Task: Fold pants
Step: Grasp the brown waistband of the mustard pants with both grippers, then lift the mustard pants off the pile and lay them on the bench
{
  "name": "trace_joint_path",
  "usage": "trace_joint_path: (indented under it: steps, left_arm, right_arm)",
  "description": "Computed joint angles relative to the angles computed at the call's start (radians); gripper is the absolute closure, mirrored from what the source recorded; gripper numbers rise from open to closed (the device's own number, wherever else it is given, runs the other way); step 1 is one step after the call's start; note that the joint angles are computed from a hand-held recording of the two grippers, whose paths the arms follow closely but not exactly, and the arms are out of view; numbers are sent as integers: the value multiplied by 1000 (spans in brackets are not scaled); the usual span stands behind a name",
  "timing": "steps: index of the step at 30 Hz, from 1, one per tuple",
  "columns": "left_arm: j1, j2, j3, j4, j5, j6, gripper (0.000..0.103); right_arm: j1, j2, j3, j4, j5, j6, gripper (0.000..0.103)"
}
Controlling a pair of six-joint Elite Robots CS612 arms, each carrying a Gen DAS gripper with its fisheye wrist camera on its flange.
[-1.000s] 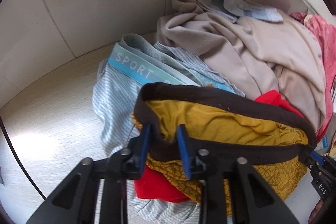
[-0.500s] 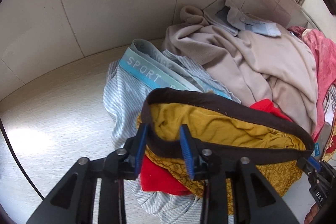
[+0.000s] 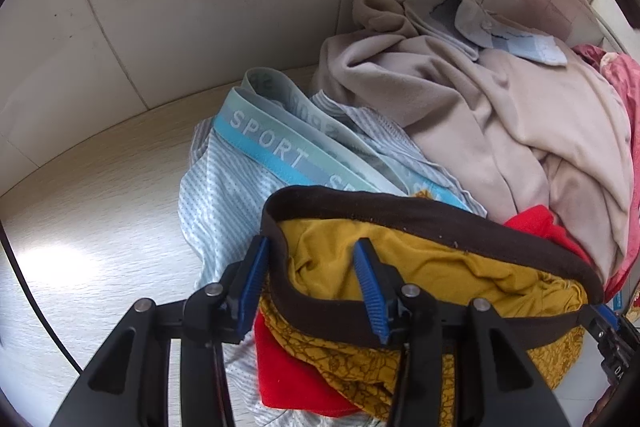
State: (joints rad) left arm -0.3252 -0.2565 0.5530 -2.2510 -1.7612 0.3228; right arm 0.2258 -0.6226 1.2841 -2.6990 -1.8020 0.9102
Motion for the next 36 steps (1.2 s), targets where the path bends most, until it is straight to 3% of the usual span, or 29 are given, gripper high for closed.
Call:
trace_joint_path:
  steps: [1, 2, 4, 11, 14, 18, 19, 21, 23, 26, 31, 33, 34, 36]
  left_arm:
    - [-2, -4, 8, -10, 6, 5, 79]
    - [-2, -11, 21, -21, 13, 14, 85]
    - [3, -26, 45, -40, -9, 15, 92]
    - [40, -111, 172, -155, -85, 20, 97]
    - [55, -124, 185, -182, -99, 19, 97]
    - [63, -111, 140, -101, -134, 50, 97]
    - [62, -106, 127, -80, -140, 62, 96]
    - [60, -90, 95, -40, -165, 82, 83]
    - [55, -74, 66, -6, -180, 86, 51]
    - [44, -39, 0, 80, -205, 123, 47]
    - [6, 22, -101, 184, -50, 142, 47]
    - [2, 56, -167, 260, -29, 126, 59]
    - [4, 66, -187, 286, -39, 106, 80]
    - [11, 53, -166, 277, -62, 83, 87]
  right_arm:
    - [-4, 0, 7, -17, 13, 14, 68]
    - [-6, -1, 16, -41, 24, 19, 82]
    - [-2, -4, 21, -54, 3, 13, 84]
    - [30, -33, 22, -116, -128, -81, 89]
    - [42, -42, 8, -147, -202, -118, 89]
    - [54, -51, -9, -181, -245, -188, 89]
    - [57, -52, -15, -177, -255, -202, 89]
    - [66, -52, -29, -163, -271, -216, 89]
    - [75, -48, -44, -139, -287, -217, 89]
    - [81, -47, -44, -108, -288, -202, 89]
    - [80, -52, -17, -80, -251, -139, 89]
    - [76, -57, 0, -79, -232, -114, 89]
    - [74, -57, 4, -75, -223, -104, 89]
    - [67, -56, 12, -68, -194, -88, 89]
